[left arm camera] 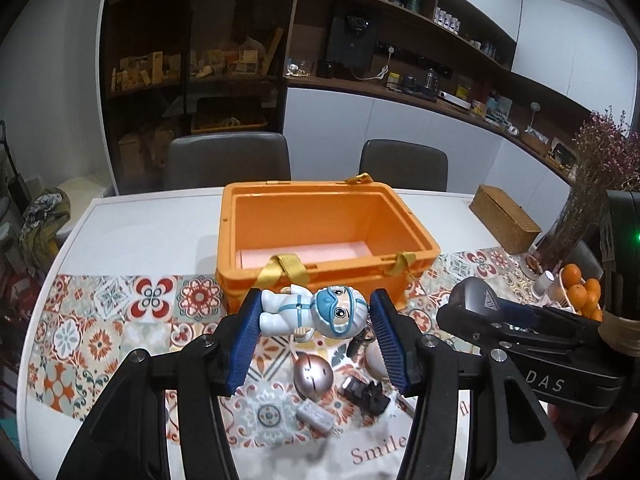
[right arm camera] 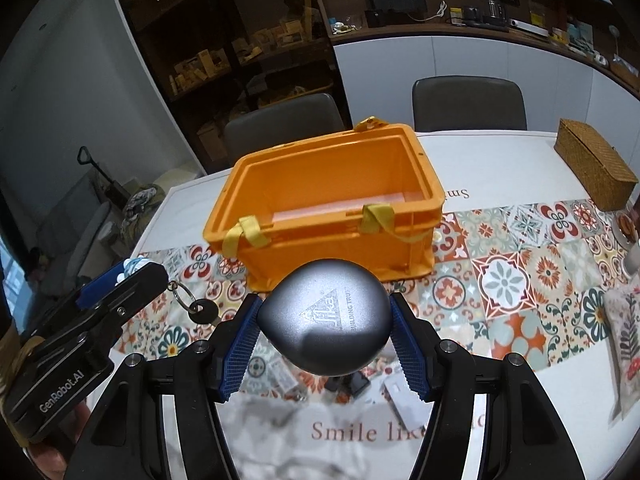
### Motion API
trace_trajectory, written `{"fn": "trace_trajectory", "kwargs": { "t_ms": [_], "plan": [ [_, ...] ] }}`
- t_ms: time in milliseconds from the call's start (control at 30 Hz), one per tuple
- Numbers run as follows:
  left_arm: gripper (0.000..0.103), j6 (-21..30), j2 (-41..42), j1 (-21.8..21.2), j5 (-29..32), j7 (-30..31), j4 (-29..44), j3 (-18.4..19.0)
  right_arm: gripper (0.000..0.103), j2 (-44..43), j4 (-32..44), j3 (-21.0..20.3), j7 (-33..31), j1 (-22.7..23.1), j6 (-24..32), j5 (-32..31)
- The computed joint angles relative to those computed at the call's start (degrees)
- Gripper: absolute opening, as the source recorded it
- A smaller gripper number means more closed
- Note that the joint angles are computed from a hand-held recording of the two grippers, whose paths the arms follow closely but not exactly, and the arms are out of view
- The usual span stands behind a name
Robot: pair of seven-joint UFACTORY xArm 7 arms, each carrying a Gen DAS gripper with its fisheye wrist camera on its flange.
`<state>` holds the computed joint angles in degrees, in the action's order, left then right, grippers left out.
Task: Organize rigid objects
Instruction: 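Carry the figurine and grey gadget over the orange crate with both grippers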
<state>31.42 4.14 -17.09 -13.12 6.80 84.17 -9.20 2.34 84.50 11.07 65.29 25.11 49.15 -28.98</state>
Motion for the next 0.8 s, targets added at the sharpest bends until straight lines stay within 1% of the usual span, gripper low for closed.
{"fn": "trace_trajectory", "kwargs": {
  "t_ms": [200,500,667,800],
  "plan": [
    [0.054,1.0,4.1,-0.2,2.3,-1.2,5.7,0.1,0.063,2.8,3.9,-1.2,-2.0,-0.4,0.7,0.4],
    [0.054,3.0,10.7,-0.7,6.1,-2.2,15.6,0.4,0.063,8.8,13.8,-3.6,-6.6,0.6,4.1,0.5],
    [0.054,4.9,15.1,-1.8,9.1,-3.1,22.6,1.1,0.063,12.8,20.6,-5.2,-10.1,1.3,6.6,1.6],
    [0.054,8.6,20.1,-2.4,10.2,-3.3,30.6,1.4,0.063,15.8,25.5,-6.5,-12.4,1.6,8.7,2.7]
  ]
}}
